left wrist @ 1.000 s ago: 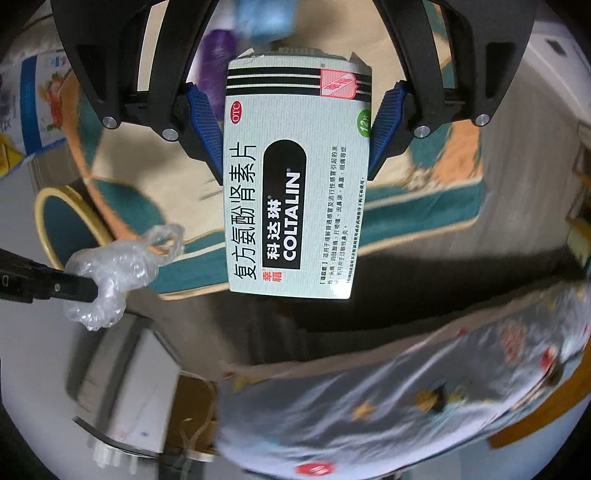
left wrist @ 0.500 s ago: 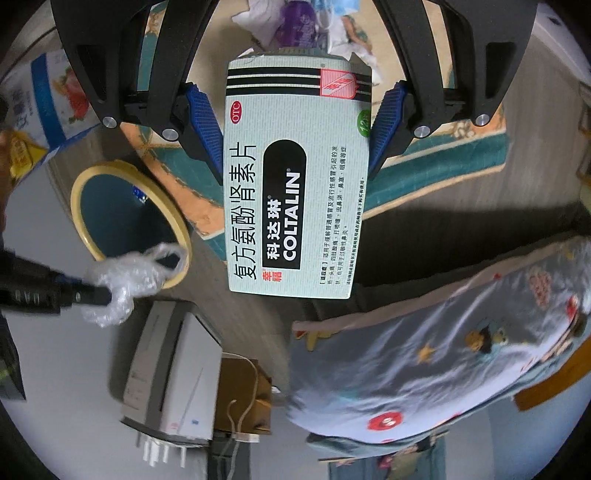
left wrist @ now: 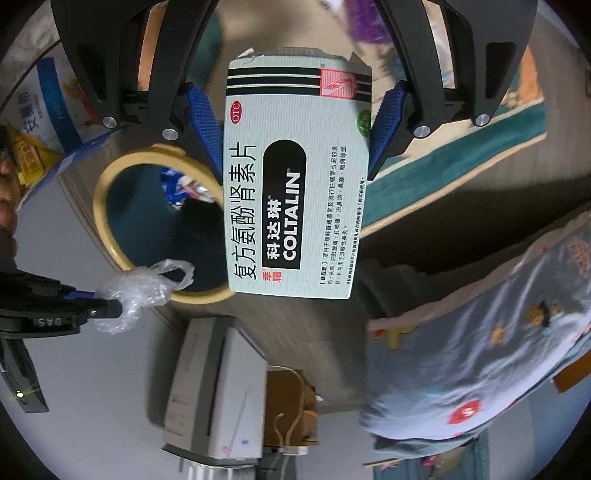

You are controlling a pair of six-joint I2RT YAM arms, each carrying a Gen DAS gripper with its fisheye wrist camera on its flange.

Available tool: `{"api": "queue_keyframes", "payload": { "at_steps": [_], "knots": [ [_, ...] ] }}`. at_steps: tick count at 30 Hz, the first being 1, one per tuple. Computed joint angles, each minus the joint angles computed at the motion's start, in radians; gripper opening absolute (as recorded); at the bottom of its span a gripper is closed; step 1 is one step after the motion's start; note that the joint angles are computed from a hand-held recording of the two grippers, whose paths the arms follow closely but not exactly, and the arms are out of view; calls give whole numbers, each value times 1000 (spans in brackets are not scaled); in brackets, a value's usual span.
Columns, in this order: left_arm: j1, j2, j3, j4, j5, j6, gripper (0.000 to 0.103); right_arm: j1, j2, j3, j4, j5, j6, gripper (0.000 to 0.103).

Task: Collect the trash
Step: 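Carry the plastic bag and COLTALIN box over the yellow bin with both grippers, then open both grippers to drop the bag and box into the bin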

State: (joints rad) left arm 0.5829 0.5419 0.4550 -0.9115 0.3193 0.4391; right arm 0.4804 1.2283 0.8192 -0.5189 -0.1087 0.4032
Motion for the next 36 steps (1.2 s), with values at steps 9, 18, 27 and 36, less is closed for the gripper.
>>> {"api": "queue_keyframes", "payload": {
  "at_steps": [9,18,27,36],
  "knots": [
    [-457,72,-47,166,-182,-358,72,-137,73,-21,0,-15,-49,17],
    [-697,357,-41,411,-320,-483,72,-198,117,-31,25,-46,-39,17],
    [-714,551,-4,539,-337,-481,73,-234,123,-33,37,-80,-27,17],
    [-733,460,-41,558,-344,-484,80,-218,112,-30,49,-65,-14,21]
  ]
}}
